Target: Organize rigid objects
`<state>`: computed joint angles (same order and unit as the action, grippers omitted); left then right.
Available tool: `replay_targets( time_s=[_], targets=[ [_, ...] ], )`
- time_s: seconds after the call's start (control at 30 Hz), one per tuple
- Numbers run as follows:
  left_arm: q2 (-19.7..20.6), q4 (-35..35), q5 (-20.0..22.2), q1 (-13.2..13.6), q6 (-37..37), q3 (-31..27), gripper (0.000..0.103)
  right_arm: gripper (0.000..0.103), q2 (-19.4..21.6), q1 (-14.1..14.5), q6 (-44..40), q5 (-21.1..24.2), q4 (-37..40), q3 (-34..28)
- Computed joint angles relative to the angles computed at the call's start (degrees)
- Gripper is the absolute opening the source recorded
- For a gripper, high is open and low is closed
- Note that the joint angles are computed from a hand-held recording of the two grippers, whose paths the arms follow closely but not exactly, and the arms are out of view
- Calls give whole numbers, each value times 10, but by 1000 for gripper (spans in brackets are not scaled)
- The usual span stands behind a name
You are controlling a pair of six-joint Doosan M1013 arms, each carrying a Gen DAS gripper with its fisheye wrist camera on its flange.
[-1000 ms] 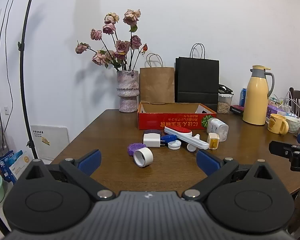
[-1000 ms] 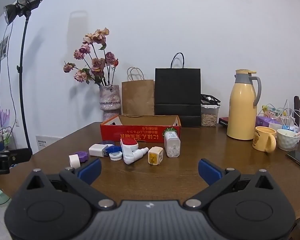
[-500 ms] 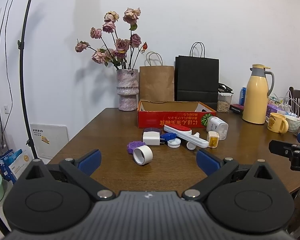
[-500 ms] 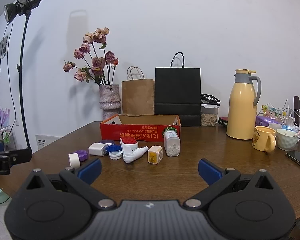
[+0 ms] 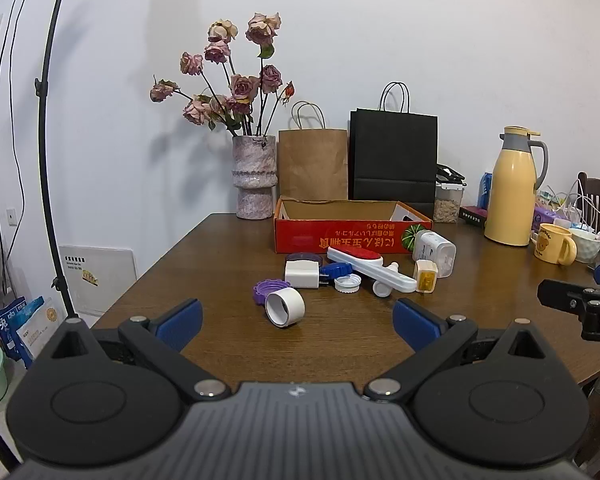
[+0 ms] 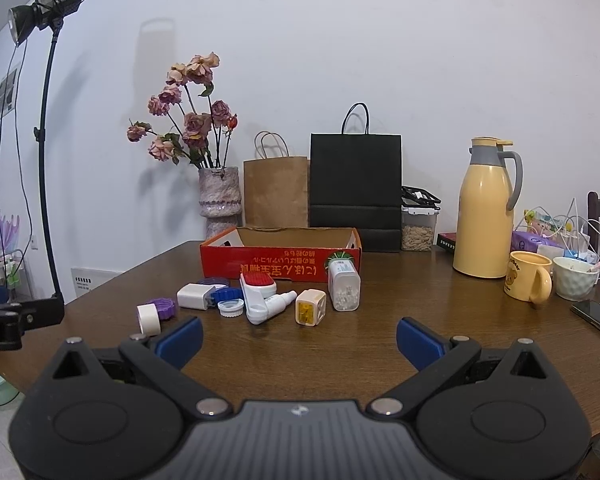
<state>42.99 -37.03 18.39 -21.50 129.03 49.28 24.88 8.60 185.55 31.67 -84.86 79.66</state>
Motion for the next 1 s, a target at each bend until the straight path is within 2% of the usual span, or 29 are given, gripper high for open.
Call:
replay_targets(
  time_s=[1.0],
  targets=[
    [1,2,2,0,-3,-1,103,103,1,0,-8,0,7,-3]
  ],
)
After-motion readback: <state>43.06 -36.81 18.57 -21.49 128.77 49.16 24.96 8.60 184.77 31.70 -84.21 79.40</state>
